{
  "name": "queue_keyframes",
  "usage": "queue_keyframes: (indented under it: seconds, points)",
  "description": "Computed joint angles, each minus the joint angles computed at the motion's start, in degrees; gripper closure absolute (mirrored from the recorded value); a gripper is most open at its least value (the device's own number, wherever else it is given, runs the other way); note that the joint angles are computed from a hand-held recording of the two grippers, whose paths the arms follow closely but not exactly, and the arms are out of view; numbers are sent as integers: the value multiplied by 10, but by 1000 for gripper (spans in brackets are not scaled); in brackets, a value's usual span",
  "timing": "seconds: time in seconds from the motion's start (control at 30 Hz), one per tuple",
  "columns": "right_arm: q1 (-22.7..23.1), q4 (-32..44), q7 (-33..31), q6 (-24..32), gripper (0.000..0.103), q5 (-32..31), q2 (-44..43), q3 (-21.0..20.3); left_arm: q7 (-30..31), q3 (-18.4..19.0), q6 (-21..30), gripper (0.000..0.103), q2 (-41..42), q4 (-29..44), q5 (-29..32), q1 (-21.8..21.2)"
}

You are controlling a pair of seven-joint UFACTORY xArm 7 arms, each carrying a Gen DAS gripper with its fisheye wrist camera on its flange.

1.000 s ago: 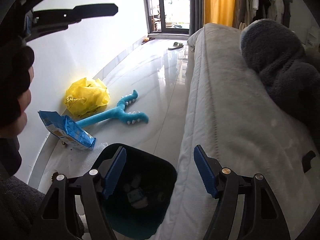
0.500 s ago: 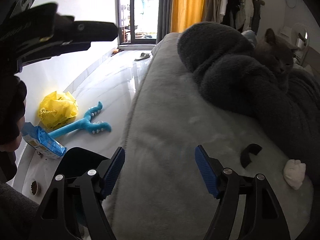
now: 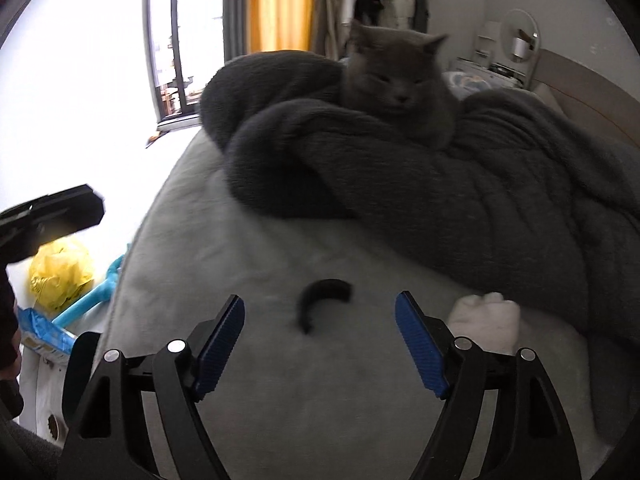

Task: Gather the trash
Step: 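Move the left tool to the black curved piece while the right tool approaches the white tissue, then close the right tool on the white tissue while the left tool closes on the black piece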

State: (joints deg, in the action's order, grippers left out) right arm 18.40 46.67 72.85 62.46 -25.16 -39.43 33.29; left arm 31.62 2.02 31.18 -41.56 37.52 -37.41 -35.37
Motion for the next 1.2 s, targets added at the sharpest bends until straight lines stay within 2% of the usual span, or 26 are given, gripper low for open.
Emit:
queue_keyframes:
  seconds: [0.1, 0.4, 0.7, 0.93, 1.07, 1.2]
  points:
    - [10, -36, 3, 3, 24, 17, -46, -24, 8, -6, -3, 24, 12, 2, -5, -15]
    - [-1, -97, -32, 19, 24, 53, -125, -58, 24, -30, 6, 25, 61, 17, -23, -44]
    - [-16, -139, -44, 40, 24, 86, -182, -67, 4, -68, 40, 25, 107, 41, -7, -31]
    - [-16, -186, -54, 30, 24, 104, -220, -82, -4, -92, 17, 26, 129, 51, 4, -29]
    - [-14, -223, -46, -5, 35, 123, -249, -97, 1, -96, -11, 28, 139, 50, -6, -43]
    - [-17, -230, -53, -19, 45, 128, -245, -91, -15, -105, -42, 33, 162, 57, -10, -52]
